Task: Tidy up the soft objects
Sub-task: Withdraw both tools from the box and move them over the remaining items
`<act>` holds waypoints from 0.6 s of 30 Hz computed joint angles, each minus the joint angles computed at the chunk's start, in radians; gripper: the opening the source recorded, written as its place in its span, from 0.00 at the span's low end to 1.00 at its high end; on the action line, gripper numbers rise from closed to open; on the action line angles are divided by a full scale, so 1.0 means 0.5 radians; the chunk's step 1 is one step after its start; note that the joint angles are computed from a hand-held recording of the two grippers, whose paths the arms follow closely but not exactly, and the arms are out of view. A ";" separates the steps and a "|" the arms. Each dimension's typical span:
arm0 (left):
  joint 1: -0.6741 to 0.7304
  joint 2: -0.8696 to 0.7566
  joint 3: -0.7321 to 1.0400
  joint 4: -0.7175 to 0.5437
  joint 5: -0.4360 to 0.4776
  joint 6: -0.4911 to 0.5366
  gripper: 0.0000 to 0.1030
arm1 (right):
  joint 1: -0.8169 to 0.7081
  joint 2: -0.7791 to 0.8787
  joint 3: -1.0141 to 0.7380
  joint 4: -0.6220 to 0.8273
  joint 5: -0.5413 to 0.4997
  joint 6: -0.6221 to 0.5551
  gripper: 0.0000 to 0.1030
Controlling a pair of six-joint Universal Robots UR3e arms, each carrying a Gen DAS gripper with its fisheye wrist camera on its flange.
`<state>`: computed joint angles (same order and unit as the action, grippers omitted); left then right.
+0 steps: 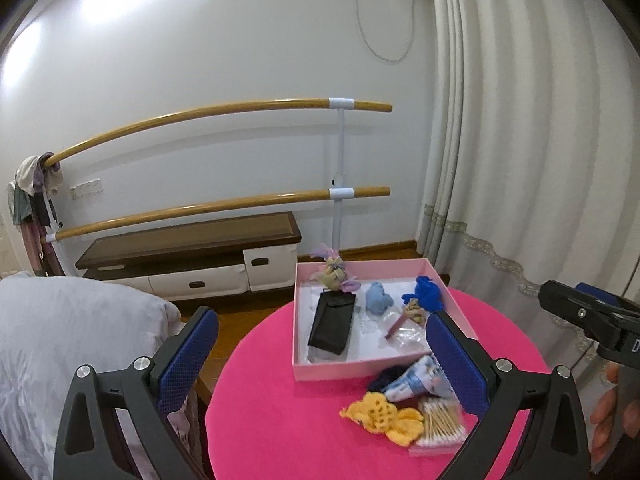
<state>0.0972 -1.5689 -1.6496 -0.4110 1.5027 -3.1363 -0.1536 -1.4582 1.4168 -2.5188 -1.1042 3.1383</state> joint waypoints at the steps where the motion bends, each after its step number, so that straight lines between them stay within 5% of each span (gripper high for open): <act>1: -0.009 0.053 -0.033 -0.015 0.018 -0.002 1.00 | -0.013 -0.058 0.072 -0.027 0.007 -0.007 1.00; 18: -0.097 0.707 -0.533 -0.140 0.103 -0.069 1.00 | -0.079 -0.576 0.744 -0.271 0.028 -0.025 1.00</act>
<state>0.0488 -1.2153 -1.9161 -0.4808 1.5543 -3.1707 -0.1931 -1.7462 1.7887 -2.6544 -1.0900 3.1258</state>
